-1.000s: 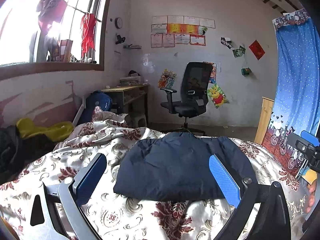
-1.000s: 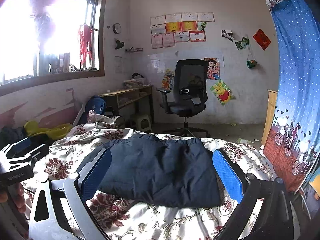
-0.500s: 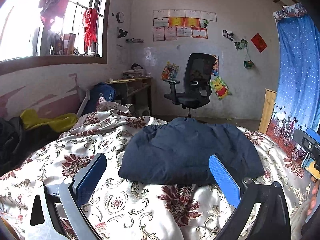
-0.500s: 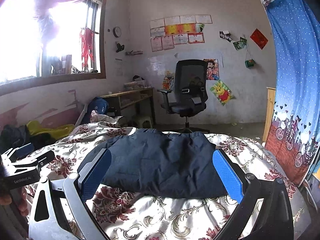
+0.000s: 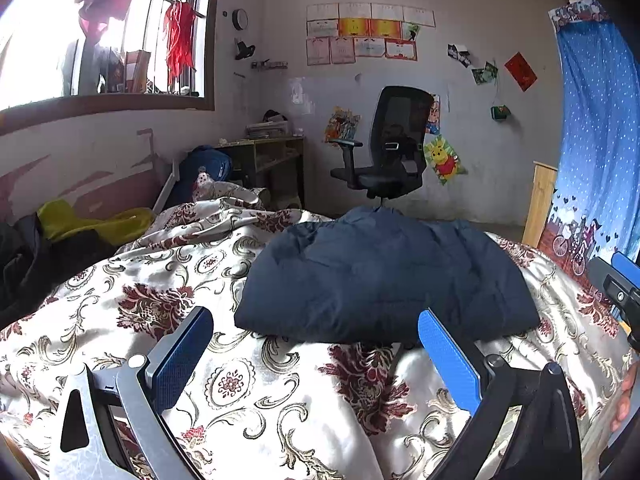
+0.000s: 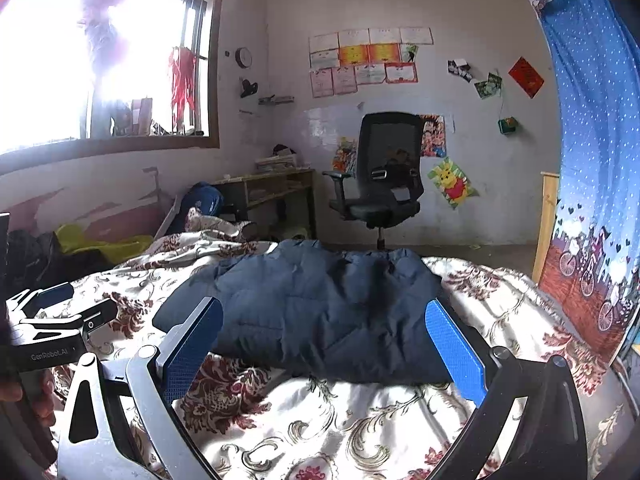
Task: Fold large clothes
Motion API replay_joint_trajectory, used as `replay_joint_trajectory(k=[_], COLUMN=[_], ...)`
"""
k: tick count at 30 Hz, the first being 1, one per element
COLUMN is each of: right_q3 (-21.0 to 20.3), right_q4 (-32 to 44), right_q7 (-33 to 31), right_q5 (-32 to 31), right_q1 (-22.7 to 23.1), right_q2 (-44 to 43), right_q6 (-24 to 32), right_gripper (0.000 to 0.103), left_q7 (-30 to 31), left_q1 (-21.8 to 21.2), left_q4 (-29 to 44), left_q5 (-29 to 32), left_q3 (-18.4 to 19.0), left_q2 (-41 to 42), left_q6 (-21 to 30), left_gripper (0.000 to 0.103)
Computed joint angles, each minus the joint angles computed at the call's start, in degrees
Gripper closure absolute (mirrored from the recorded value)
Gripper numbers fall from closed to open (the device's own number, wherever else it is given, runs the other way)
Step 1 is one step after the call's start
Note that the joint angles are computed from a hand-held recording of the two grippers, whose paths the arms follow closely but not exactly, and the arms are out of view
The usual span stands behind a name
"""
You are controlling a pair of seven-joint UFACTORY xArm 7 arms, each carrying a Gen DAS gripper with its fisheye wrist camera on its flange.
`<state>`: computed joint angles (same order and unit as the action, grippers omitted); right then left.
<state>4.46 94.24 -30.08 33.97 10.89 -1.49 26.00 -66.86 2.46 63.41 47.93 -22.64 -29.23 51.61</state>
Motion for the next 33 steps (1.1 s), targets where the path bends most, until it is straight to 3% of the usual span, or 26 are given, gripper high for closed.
replay_joint_trajectory(k=[12,19,33], right_q3=[0.56,0.96,1.55], right_q4=[-2.56,-4.27,-5.98], right_q7=[-2.22,-3.95,-0.06], right_q5=[2.44,4.72,0.12], right_q1=[0.17,0.46,0.96], right_q2=[1.01,1.07,1.35], right_q6=[-1.18,-4.68,-7.01], right_gripper=[0.003,0.003,0.003], left_q7=[-1.89,-3.77,-5.52], left_q1=[-0.19,0.63,1.37], left_q4=[-3.26,-5.25,-6.02], left_q5=[0.05,1.06,2.89], left_q3=[0.70,0.56,-1.18], left_q2=[-0.59,-1.76,-1.76], left_q6=[-1.62,-4.35,-5.54], left_gripper=[0.000,0.000,0.000])
